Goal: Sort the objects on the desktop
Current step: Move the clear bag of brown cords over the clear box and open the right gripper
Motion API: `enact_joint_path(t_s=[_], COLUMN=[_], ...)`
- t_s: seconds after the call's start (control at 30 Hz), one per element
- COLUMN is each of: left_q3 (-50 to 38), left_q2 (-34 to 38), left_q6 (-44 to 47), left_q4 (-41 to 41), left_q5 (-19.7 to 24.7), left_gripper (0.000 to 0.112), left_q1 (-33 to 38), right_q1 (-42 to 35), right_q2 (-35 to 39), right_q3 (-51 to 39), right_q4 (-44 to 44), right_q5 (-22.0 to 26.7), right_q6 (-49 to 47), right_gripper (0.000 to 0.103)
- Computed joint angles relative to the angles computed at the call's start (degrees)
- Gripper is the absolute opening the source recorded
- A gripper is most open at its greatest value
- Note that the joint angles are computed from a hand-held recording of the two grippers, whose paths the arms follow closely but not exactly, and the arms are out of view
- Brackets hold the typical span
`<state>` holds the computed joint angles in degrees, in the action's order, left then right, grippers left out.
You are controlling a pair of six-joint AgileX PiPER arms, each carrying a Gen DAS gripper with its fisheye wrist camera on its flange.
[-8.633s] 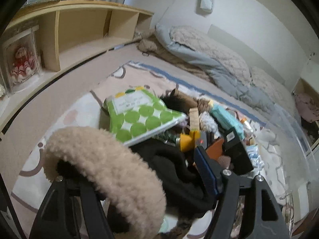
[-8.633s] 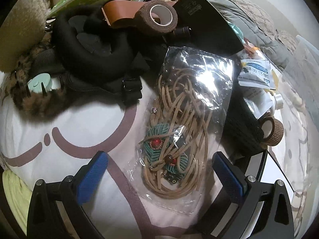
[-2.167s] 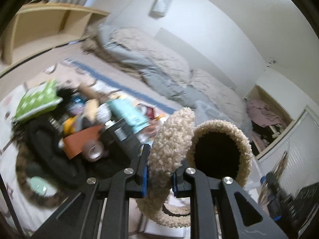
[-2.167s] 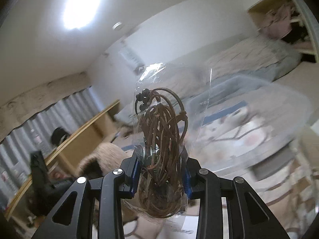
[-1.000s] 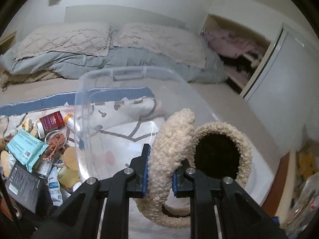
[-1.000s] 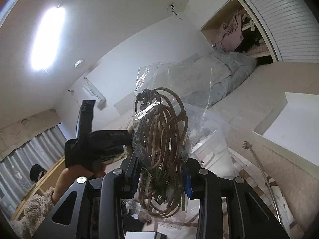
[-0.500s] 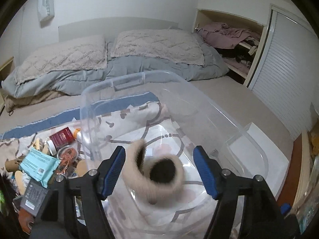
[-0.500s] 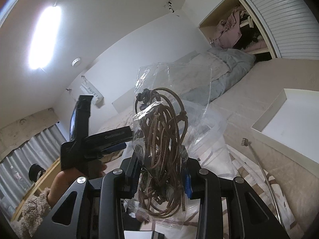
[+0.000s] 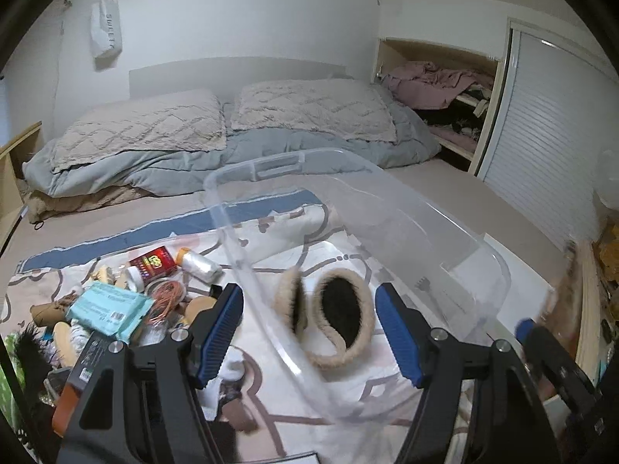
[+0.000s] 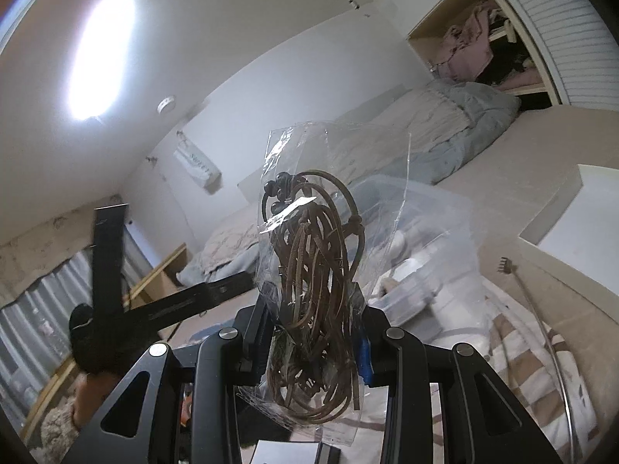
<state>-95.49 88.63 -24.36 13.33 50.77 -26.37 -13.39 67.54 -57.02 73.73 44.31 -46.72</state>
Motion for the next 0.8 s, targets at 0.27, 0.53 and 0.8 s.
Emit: enact_joint_path(t_s=[0.27, 0.53, 0.8], left_q3=[15.2, 24.0, 27.7], left_q2=[-12.5, -20.1, -23.2], left_q6=[-2.9, 1.9, 5.5], left_q4=[2.4, -2.6, -6.1], left_q5=[-7.2, -11.2, -12.5], left_gripper=[0.08, 0.08, 0.08], left_q1=[1.9, 5.4, 8.8], right_q1=[4.8, 9.8, 18.6], right_q2=[3.9, 13.8, 29.5], right_q3=[-6.4, -23.9, -47.1], right_q4=[-4.9, -24.3, -47.9], right_q5=[0.4, 3.3, 16.2], right_q6=[5.2, 21.7, 40.6], right_gripper=[0.036, 0.036, 0.036])
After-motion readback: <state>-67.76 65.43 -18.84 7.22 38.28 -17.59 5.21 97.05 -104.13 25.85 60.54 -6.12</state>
